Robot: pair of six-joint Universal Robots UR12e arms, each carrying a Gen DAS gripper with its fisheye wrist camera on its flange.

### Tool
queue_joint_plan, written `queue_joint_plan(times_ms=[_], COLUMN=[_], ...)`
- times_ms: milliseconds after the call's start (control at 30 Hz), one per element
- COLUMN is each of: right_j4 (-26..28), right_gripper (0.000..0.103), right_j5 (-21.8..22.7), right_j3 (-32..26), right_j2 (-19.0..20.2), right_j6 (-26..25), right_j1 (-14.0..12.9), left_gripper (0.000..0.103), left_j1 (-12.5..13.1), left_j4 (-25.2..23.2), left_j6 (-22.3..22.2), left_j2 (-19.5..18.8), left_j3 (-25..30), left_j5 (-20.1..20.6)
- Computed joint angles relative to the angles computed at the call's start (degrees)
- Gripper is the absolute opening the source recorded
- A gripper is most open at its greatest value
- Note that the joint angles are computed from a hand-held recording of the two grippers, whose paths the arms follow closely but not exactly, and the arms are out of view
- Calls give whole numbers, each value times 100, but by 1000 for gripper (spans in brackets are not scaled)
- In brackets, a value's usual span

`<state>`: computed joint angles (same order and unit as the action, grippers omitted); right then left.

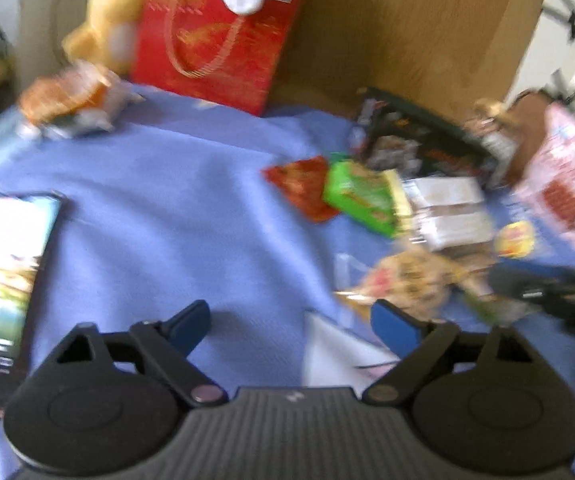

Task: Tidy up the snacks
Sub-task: 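Close the left tool on the yellow-trimmed peanut bag, then carry the peanut bag over the black tin and open the left tool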

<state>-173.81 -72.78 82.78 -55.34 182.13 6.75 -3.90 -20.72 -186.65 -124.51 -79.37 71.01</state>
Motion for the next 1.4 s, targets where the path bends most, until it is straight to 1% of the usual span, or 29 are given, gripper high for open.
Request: queue_joint_plan(times_ms=[33, 67, 100, 133, 200, 233, 267, 300, 333, 367, 400, 433, 467, 533, 567, 633, 700, 767, 800, 867, 900, 1000, 1100, 1167, 1200, 1300, 1400], right_j4=[77, 153, 243, 324, 527, 634, 777, 891, 1001, 1157, 1239, 1334, 1391, 1348, 1330, 1384, 1361, 1269, 1233, 1137, 1053, 575, -37, -319, -379, -371, -147], right_gripper=[43, 43, 43, 43, 43, 43, 43, 44, 44, 44, 44, 45, 45, 52, 52, 51, 51, 52, 50, 38, 30, 30, 30, 30, 30, 30, 30], right_j5=[10, 21, 69, 135, 289, 294, 261, 352, 535, 750, 923, 1123, 1289, 1337, 1309, 1130, 988, 953, 911, 845, 762, 565, 341, 88, -27, -408, -628], right_j3=[-45, -105, -170, -234, -389, -456, -530, -582, -612, -627, -604, -562, -477, -308, -221, -160, -201, -247, -285, -304, -347, -326, -423, -628, -756, -1280, -1744], right_j2=[20, 53, 90, 126, 212, 248, 285, 316, 326, 319, 293, 254, 193, 85, 29, -20, 21, 71, 111, 137, 189, 193, 240, 340, 406, 682, 933], right_j6=[-35, -64, -85, -92, -143, -184, -209, -210, -204, -176, -151, -171, -273, -624, -813, -1109, -1195, -1181, -1200, -1216, -1163, -966, -688, -610, -565, -279, 58], right_j1=[0, 1, -3, -11, -20, -17, -4, -12, -39, -62, -86, -106, -121, -112, -102, -62, -22, -3, 14, 39, 57, 50, -10, -48, -70, -156, -243], left_gripper=[81, 77, 75, 73, 64, 59, 57, 56, 47, 41, 39, 35, 33, 33, 34, 33, 33, 30, 29, 27, 27, 26, 26, 26, 26, 26, 27], left_j1=[74, 116, 137, 142, 141, 153, 160, 151, 126, 94, 72, 64, 79, 151, 186, 213, 195, 158, 141, 114, 106, 89, 18, -62, -112, -270, -407], left_j4=[-110, -185, -244, -278, -291, -408, -524, -544, -592, -612, -588, -575, -570, -635, -670, -679, -680, -664, -669, -727, -743, -658, -544, -509, -560, -909, -1619], left_j6=[-84, -126, -160, -195, -228, -217, -223, -189, -83, 7, 106, 166, 187, 190, 189, 205, 243, 303, 321, 367, 404, 523, 642, 746, 757, 796, 831], left_j2=[-23, -54, -84, -123, -171, -205, -241, -256, -255, -257, -232, -223, -207, -192, -196, -200, -212, -217, -218, -228, -241, -335, -530, -782, -956, -1501, -2185], left_j3=[42, 86, 127, 180, 240, 302, 363, 386, 396, 412, 379, 363, 335, 306, 304, 297, 325, 343, 357, 426, 469, 707, 1182, 1705, 2048, 3102, 4406], left_j5=[-444, -727, -914, -1026, -1164, -1320, -1468, -1506, -1467, -1352, -1230, -1185, -1194, -1398, -1517, -1604, -1554, -1416, -1348, -1244, -1234, -1381, -1480, -1507, -1503, -1423, -1304])
